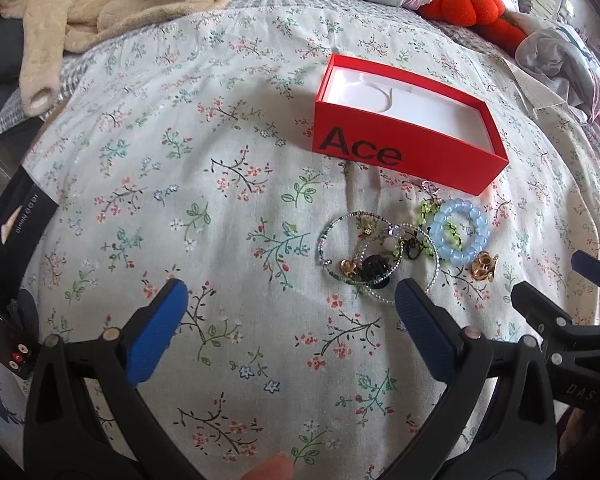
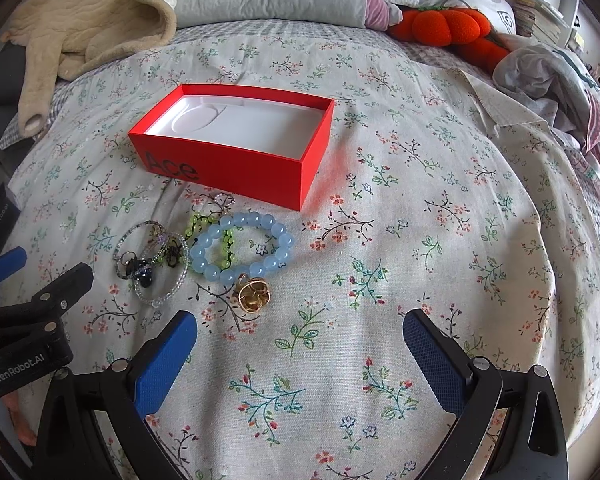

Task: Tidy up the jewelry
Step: 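Grasp the thin beaded bracelet with left gripper while right gripper grasps light blue bead bracelet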

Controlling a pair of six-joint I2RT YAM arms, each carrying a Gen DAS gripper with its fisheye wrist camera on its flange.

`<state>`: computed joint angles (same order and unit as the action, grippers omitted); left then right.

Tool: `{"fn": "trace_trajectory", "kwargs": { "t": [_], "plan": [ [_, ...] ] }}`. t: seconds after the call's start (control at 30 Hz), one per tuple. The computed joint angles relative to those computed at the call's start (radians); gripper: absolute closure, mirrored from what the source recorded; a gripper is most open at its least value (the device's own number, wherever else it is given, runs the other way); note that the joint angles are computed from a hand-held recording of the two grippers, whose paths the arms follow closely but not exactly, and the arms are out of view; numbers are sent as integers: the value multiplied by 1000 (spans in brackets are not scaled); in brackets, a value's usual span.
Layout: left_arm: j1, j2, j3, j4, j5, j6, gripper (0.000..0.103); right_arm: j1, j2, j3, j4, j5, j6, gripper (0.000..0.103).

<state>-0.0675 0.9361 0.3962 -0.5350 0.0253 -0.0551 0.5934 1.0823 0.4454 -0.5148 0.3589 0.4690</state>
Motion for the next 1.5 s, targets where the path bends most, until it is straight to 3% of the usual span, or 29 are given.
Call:
{"fn": "trace_trajectory", "kwargs": {
  "t": [0.2, 0.37, 0.47, 0.67, 0.83, 0.97, 1.07, 1.13, 1.27, 1.5],
  "plan": [
    [154, 221, 80, 17, 236, 102, 16, -120, 45, 32, 19, -122, -112, 0],
    [184, 398, 144, 55, 336, 100, 42, -235, 129, 80, 40, -241, -199, 0],
    [160, 474, 167, 96, 334, 78, 58, -295, 182, 108, 55, -299, -237, 0],
    [111, 558, 199, 165, 283, 50, 77, -401, 291, 153, 91, -413, -286, 3],
    [69, 600, 219, 199, 239, 34, 96, -460, 383, 183, 122, -502, -287, 32],
    [50, 600, 224, 210, 234, 12, 100, -460, 441, 193, 163, -526, -276, 48],
    [40, 592, 230, 212, 239, -1, 100, -426, 454, 194, 189, -469, -267, 70],
    [36, 580, 236, 208, 247, -7, 100, -412, 457, 193, 201, -459, -267, 92],
    [42, 512, 234, 188, 275, -17, 100, -393, 424, 195, 184, -456, -241, 91],
    [89, 356, 257, 114, 376, -13, 100, -376, 181, 173, 87, -494, -223, 92]
  ]
}}
